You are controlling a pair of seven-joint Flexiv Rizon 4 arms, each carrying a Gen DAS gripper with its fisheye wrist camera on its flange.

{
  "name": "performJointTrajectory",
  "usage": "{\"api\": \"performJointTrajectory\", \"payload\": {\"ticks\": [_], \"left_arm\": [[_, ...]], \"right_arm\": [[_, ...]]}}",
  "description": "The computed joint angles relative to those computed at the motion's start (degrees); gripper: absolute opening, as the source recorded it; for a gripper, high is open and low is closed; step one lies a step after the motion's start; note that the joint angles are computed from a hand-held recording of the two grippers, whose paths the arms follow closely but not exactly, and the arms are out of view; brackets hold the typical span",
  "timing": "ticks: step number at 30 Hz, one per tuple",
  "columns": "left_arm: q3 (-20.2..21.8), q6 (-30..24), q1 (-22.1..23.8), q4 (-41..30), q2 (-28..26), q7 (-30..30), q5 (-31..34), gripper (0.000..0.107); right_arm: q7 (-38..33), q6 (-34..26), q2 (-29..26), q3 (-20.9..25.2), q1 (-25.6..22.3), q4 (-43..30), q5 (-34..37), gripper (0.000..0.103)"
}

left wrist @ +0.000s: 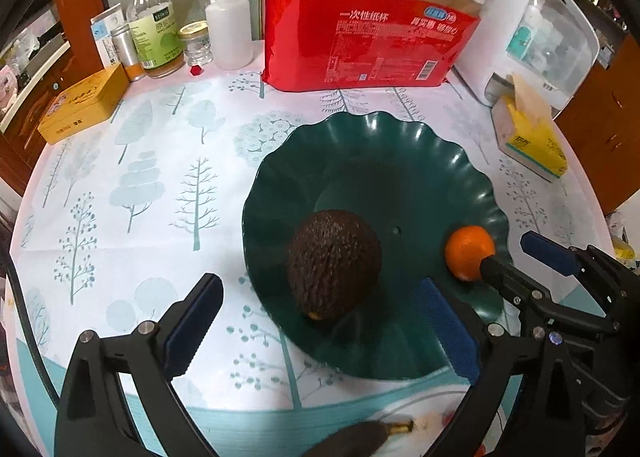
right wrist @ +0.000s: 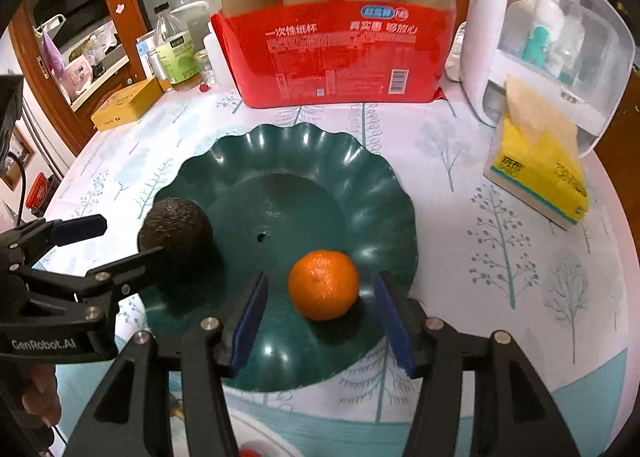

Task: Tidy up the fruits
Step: 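Carry the avocado and tangerine to the green plate and release both, then withdraw both tools from the green plate back toward the fruit plate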

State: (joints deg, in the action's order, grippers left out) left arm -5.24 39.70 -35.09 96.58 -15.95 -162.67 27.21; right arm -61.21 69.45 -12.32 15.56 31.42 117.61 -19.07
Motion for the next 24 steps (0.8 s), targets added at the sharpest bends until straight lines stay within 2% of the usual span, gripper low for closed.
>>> {"api": "performJointTrajectory", "payload": {"ticks": [4,9,14,24], "left_arm": [[-0.46,-2.02,-1.11,-0.03,1.83,-1.54,1.09,0.098],[-2.15,-7.44,-2.62,-1.12,4.35,-3.26,3.51,0.098],[-4.25,-7.75,-2.89,-0.29,7.14,-4.50,3.30,0.098],[-8.25,-15.13,-5.25,-3.31,9.76,-5.44,4.96,0.098]], "right_arm": [[1.02,-0.96,2.75,0.55,-0.30,1.11,1.02,0.056],[3.15,-2.13,7.33,1.10,-0.48,3.32,0.34,0.056],[5.10,-2.96,13.41,2.55,-1.05,6.47,1.28,0.056],[12.06,-9.62,25.45,5.77,-0.97,11.56,4.06,0.056]]}}
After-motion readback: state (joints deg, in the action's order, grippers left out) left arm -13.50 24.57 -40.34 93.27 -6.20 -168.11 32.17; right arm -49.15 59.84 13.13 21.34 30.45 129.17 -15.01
